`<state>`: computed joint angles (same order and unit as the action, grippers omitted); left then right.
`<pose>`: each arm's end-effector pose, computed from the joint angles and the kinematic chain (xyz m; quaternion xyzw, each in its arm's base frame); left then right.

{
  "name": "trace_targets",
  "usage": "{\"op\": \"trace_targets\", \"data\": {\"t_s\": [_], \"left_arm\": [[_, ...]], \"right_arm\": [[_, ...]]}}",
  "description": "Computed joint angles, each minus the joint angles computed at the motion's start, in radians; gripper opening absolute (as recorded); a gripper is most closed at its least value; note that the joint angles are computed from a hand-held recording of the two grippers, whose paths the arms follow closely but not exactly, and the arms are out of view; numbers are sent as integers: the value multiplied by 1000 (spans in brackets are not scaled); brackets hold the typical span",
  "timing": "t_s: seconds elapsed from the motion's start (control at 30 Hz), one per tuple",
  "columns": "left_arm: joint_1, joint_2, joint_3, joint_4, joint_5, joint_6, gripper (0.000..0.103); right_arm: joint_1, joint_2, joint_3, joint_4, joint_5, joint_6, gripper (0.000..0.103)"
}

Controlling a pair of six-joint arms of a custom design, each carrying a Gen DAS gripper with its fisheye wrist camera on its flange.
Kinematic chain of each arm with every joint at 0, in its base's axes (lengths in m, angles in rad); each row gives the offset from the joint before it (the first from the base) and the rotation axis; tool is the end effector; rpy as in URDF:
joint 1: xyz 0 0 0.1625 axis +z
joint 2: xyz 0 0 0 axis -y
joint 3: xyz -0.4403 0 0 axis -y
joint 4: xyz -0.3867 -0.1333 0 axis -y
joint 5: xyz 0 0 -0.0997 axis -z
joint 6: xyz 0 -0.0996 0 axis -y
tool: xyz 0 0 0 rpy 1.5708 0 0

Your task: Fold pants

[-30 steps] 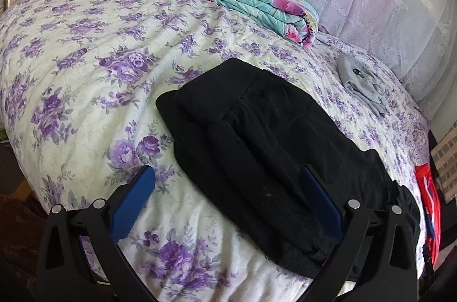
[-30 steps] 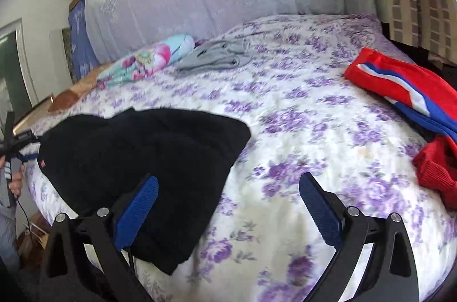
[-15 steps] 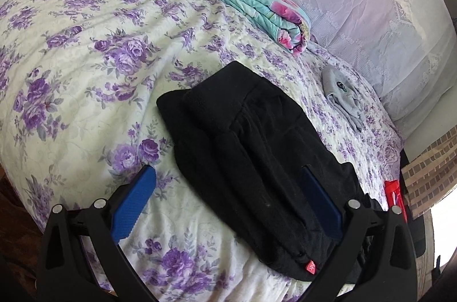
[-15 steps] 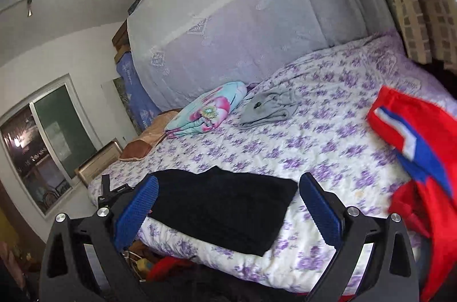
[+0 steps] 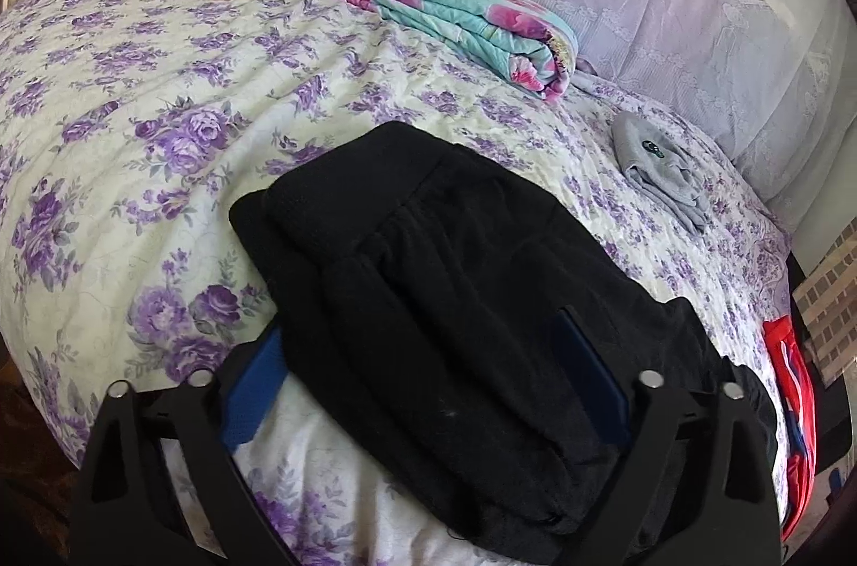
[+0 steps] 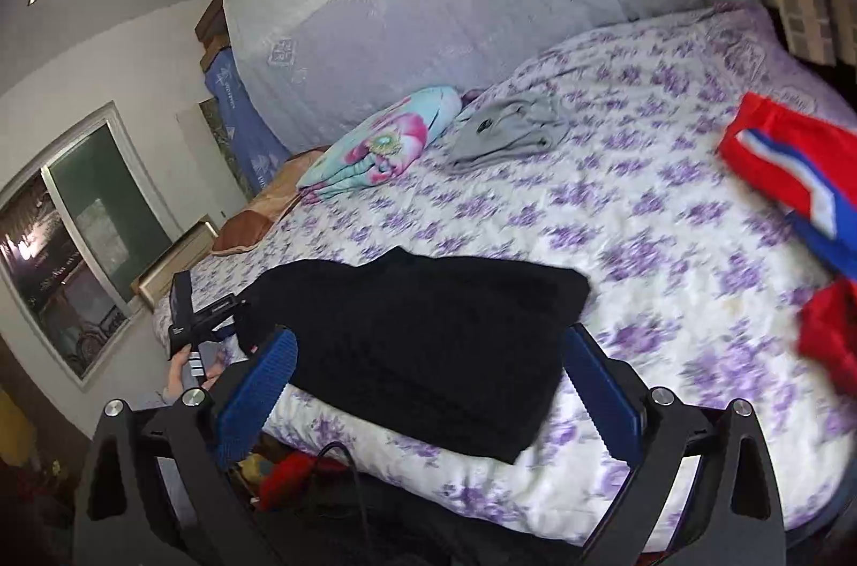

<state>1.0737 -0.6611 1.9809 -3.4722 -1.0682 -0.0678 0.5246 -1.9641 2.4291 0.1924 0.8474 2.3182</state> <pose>-0.1148 -0.5917 0.0401 0.1280 0.9218 -0.3331 0.1514 -0.0517 -0.2601 0.2712 0.0618 -0.8516 0.5005 0.1432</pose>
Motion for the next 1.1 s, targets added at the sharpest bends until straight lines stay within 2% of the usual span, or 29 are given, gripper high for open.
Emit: {"op": "trace_targets", "data": {"t_s": [0.03, 0.13, 0.23, 0.27, 0.4, 0.6, 0.7, 0.87, 1.1], "left_arm": [[3, -4, 2, -1, -8, -4, 70], [40, -32, 9, -4, -98, -41, 53], [89, -59, 5, 18, -218, -79, 44], [96, -62, 5, 21, -227, -83, 37], [89, -55, 4, 16, -207, -57, 25], [36, -55, 40, -74, -141, 17, 12], [-20, -46, 72, -160, -77, 79, 11], [-122, -19, 116, -299, 6, 180, 9], [-322, 82, 82, -337, 115, 304, 9]], "right_arm": [[45, 50, -10, -23, 41, 20, 99], [110, 113, -16, -51, 119, 20, 99], [76, 102, -4, -38, 70, 5, 99], [57, 99, -1, -25, 45, -6, 99], [61, 101, -2, -33, 55, 2, 99], [108, 147, -20, -70, 124, 34, 99], [100, 150, -25, -72, 123, 43, 99], [47, 145, -47, -26, 63, 31, 99], [-14, 146, -126, 78, -14, 28, 99]]}}
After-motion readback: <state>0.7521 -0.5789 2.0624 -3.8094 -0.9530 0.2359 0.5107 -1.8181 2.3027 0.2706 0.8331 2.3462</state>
